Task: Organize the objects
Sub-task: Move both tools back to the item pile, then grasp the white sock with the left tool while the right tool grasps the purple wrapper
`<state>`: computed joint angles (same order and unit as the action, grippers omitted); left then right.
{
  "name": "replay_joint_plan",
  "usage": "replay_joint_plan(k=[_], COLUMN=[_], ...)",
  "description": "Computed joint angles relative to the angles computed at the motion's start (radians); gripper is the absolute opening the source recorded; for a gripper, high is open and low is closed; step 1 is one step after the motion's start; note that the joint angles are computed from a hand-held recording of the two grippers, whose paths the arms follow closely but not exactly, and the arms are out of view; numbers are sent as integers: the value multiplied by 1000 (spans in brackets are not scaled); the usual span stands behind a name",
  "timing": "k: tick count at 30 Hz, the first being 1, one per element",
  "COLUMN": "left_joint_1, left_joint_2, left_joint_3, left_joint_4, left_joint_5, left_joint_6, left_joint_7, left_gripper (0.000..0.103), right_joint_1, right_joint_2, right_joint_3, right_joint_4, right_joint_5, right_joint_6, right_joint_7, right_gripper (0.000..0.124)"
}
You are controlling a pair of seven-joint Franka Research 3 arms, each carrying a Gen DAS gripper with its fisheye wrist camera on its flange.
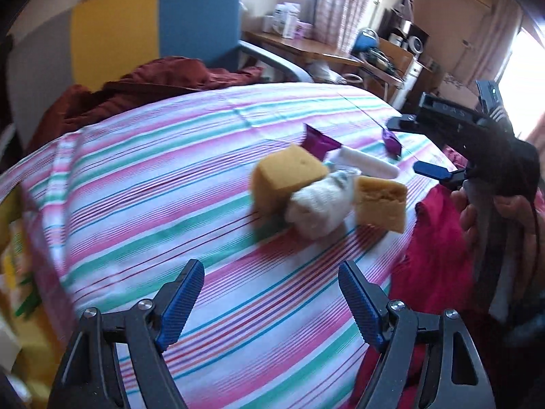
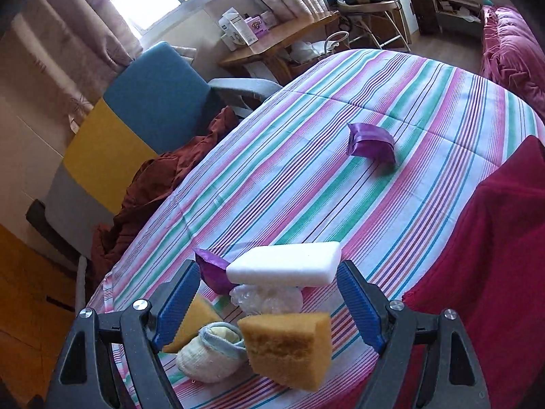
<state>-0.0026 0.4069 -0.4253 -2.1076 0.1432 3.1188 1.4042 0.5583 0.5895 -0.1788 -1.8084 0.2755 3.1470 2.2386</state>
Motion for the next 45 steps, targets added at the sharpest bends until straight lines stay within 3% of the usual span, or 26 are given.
replay_joint_plan(k=[6,13,18,20,22,26,29,34,40,42,45], left_joint_1=[-58,-99,-113,-114,-65,-13,6,109,231,268,301], left_joint_2=[113,230,300,325,360,334,278,184,74,60,52], left_joint_3=[14,22,19,15,-47,-92,-87,-138,-193,-216,-232], left_joint_4=[145,298,395,426,451,378,289,105,-106,-141,-165], left_joint_5=[9,-13,-49,-64,-96,-120,-120,-130,-78,-59,-25], left_joint_6=[-54,-114,-172,-185,-216,-163,-122,-36,73,89,103], left_joint_7=[5,1,-7,-6,47,123,141,157,115,94,64], left_gripper=[81,83,84,74,62,57,57,57,57,57,57], right_joint_1=[-94,-147,-153,-150,-142,-148,-145,-113,-79,-49,-52], right_joint_2=[6,23,32,34,37,46,49,49,48,45,45], right_joint_3=[105,165,171,166,155,159,156,112,87,61,78], right_joint_4=[11,38,55,58,64,78,87,89,99,100,121], right_joint_5=[33,58,62,61,57,46,36,3,-57,-92,-116], right_joint_6=[-1,-35,-59,-68,-80,-103,-118,-139,-144,-138,-149], right_joint_7=[-47,-92,-106,-104,-97,-101,-100,-61,-60,-59,-87], right_gripper=[84,84,84,84,84,84,84,84,83,79,74])
